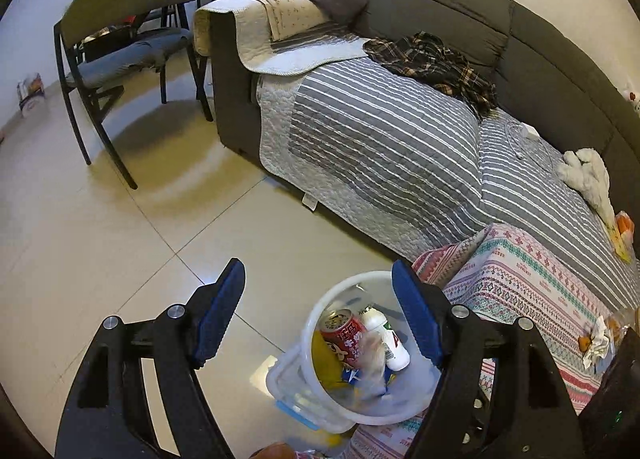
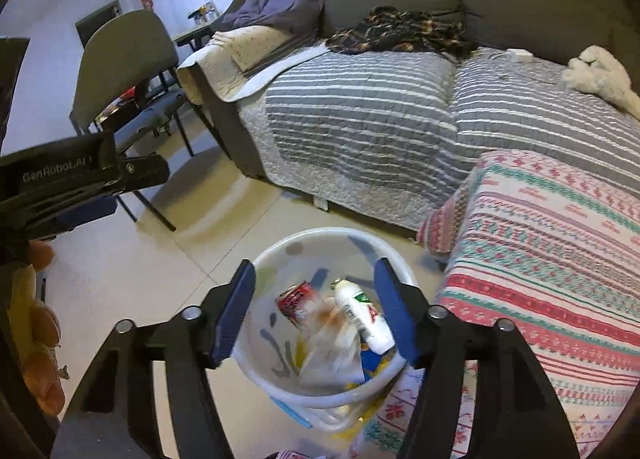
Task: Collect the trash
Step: 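Move both tools back over the blanket toward the crumpled wrappers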
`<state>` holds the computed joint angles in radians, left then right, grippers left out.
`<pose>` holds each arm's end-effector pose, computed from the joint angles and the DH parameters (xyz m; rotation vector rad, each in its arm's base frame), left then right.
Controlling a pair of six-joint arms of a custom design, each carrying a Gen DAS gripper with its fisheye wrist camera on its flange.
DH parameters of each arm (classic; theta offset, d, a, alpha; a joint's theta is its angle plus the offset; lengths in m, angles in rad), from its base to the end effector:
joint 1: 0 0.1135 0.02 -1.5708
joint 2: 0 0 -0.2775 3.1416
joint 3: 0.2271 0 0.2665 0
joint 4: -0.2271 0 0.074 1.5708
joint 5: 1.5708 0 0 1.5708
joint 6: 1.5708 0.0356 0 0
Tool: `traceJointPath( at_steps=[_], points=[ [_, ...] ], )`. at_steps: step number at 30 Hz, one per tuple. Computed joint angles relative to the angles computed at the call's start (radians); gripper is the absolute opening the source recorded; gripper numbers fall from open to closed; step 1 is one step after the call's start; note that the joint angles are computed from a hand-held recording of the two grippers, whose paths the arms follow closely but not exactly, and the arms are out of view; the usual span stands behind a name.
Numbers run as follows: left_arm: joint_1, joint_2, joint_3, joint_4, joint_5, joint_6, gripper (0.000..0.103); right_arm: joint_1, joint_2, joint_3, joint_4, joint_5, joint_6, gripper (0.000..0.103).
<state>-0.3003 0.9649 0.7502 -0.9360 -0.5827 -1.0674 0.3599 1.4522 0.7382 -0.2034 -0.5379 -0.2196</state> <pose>0.1689 -0.0318 0.2502 -1.0610 2.2111 0.2393 0.2615 0.1179 0.1813 -0.9135 2.2682 0.7272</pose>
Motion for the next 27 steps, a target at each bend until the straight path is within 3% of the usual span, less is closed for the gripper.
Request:
traceJointPath(
  at_steps=[9, 11, 13, 20, 27],
  points=[
    [-0.152, 0.135, 0.071, -0.041, -0.104, -0.102, 0.086, -0.142, -0.068, -0.016, 0.03, 0.141, -0.042, 0.078],
    [-0.192, 0.184, 0.094, -0.054, -0.128, -0.132, 0.089, -0.18, -0.072, -0.01, 0.039, 0.163, -0.039, 0.089],
    [-0.233, 0.248, 0.128, -0.06, -0.144, -0.149, 0.092, -0.225, -0.084, -0.007, 0.06, 0.192, -0.023, 0.093],
    [-0.338, 0.458, 0.264, -0.073, -0.18, -0.181, 0.095, -0.352, -0.058, 0.035, 0.085, 0.252, -0.036, 0.096],
    [-0.405, 0.657, 0.421, -0.036, -0.161, -0.159, 0.096, -0.519, 0.033, 0.123, 0.054, 0.218, -0.09, 0.096]
  ],
)
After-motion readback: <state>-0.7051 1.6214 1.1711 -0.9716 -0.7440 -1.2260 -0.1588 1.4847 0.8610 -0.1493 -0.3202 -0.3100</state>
